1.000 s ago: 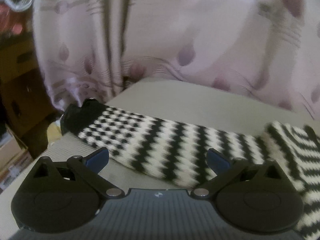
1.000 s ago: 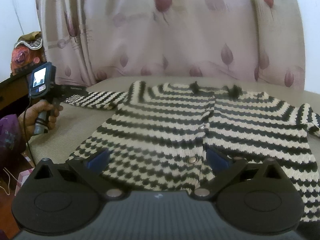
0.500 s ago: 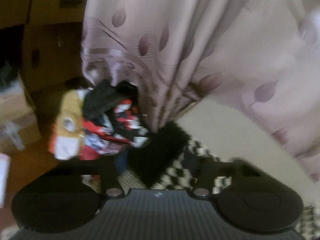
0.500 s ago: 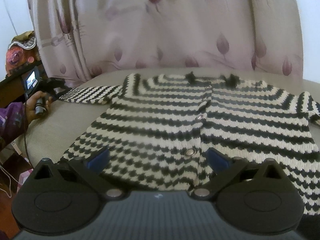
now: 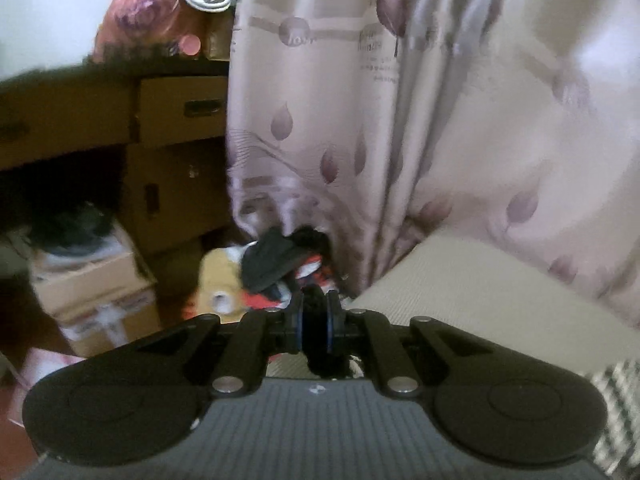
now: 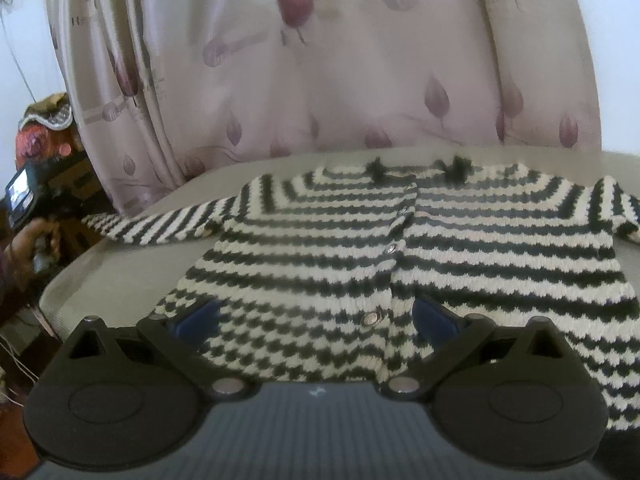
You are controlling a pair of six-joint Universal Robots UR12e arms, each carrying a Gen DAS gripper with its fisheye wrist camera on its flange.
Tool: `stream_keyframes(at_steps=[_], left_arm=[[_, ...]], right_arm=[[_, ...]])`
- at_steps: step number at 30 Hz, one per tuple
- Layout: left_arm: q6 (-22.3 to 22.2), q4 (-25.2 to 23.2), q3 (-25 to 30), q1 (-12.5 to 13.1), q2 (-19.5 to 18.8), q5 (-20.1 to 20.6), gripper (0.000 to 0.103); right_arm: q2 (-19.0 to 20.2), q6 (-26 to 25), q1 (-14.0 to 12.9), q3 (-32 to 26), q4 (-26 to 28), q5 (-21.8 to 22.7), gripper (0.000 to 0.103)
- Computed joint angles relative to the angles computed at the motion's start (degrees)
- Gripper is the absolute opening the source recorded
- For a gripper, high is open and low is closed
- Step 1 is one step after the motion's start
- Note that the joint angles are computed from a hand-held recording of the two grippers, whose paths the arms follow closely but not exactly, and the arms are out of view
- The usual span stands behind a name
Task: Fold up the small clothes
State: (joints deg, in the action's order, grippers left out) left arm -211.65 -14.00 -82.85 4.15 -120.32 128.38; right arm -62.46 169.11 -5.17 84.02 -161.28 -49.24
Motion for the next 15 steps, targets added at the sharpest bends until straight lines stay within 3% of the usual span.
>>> stream_keyframes(at_steps=[5,9,11,13,15], left_arm=[[-9.6,-11.8,-1.1,-0.8,1.3,4.4,0.013],[-12.9,-15.9,-0.9,-2.8,1.5,10.8,0.019],[-12.5,-15.3,-0.7,-4.1,1.6,14.2,0.023],[-9.2,-11.3,-0.2,-5.9,0.9,19.1,0.047],[-4.9,-5.6,0.4,-7.5,0.4,20.2,0.090]], right_arm=[[-0.3,2.8,-1.2,1.2,-2.5,2.2,0.103],[-0.7,5.9,-2.9,2.5,-5.8,2.1,0.103],[-0.9,8.3,-3.9,3.1,-7.8,1.6,0.103],[-0.7,12.5,-5.2,3.4,-10.6,0.8,0.103],[-0.2,17.4,-6.7,3.4,-13.7,-0.6,0.103]])
